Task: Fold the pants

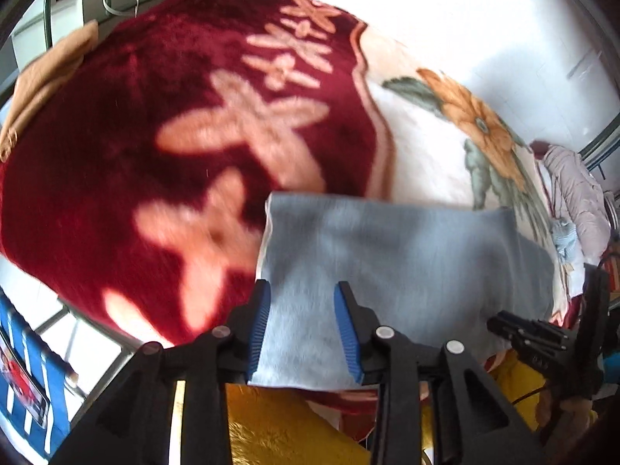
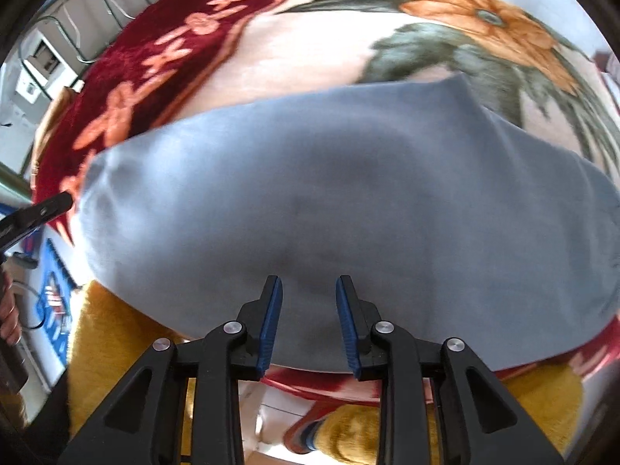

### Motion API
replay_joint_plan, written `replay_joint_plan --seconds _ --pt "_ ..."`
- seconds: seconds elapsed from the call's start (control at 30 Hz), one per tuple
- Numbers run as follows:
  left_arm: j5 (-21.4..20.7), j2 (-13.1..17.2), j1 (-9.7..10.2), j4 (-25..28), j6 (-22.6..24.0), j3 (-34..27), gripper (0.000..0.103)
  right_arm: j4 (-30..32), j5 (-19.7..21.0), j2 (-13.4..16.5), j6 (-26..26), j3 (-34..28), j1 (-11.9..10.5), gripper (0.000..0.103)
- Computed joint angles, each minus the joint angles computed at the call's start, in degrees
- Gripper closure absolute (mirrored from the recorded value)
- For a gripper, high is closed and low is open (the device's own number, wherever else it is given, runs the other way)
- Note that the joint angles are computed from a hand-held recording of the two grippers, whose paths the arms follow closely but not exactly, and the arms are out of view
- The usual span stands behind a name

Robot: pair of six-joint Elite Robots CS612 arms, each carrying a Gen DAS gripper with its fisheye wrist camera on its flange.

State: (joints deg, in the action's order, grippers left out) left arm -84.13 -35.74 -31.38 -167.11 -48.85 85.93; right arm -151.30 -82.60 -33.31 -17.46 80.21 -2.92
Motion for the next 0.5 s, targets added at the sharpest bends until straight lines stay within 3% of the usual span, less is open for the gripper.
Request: replay_joint_plan --seconds 0.13,0.5 --pt "1.49 0.66 -0.36 2.86 -1.62 -0.30 0.067 0.56 -0.80 1.01 0.05 -0.45 -0.31 0.070" --pt "3.13 0.93 -0.70 0.29 -1.31 0.47 0.061 -1.52 3.28 1.41 1.78 0.17 -1.36 0.061"
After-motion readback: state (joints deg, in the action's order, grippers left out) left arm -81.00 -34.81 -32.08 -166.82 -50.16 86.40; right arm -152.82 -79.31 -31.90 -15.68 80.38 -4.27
